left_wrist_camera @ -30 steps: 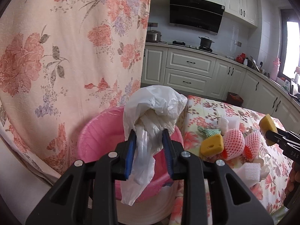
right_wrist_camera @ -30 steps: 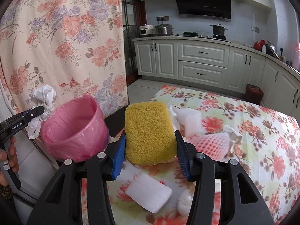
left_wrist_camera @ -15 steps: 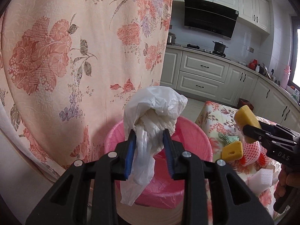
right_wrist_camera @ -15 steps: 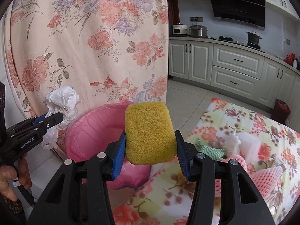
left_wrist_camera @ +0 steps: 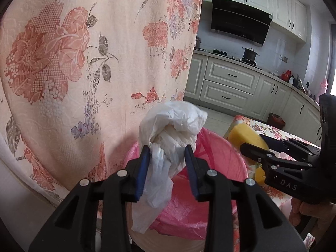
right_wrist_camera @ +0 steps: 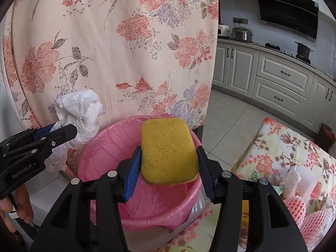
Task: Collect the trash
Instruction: 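Carry the sponge and bag to the pink bin and open both tools, then move both open tools back over the table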
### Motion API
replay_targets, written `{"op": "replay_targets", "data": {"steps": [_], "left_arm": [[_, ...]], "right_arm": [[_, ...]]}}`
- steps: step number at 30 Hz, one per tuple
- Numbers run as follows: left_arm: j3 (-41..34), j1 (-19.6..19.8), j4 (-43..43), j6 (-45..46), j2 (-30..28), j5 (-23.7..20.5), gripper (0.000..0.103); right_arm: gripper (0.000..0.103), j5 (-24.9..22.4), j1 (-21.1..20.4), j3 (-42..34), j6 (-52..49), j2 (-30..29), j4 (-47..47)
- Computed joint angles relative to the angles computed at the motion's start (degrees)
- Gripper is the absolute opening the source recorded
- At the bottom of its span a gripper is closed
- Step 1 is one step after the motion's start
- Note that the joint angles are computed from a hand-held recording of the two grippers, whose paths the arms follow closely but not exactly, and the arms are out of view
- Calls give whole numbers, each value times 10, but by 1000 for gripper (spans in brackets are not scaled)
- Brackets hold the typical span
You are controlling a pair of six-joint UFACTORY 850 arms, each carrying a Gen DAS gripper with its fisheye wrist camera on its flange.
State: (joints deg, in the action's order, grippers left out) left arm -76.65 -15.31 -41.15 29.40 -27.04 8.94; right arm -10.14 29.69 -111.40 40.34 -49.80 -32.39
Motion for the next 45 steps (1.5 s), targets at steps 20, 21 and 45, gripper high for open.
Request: {"op": "replay_targets", "data": {"steps": [20,21,45], "left_arm": [[36,-11,123,-148,17,27,77],[38,-12,126,-151,18,27,77],[32,-67,175,-184,16,20,85]], "right_arm": [[75,-7,-6,136,600,84,-567],[75,-10,-7,148,634,92,-600],[79,-101,-66,416,954,260,-835]]}}
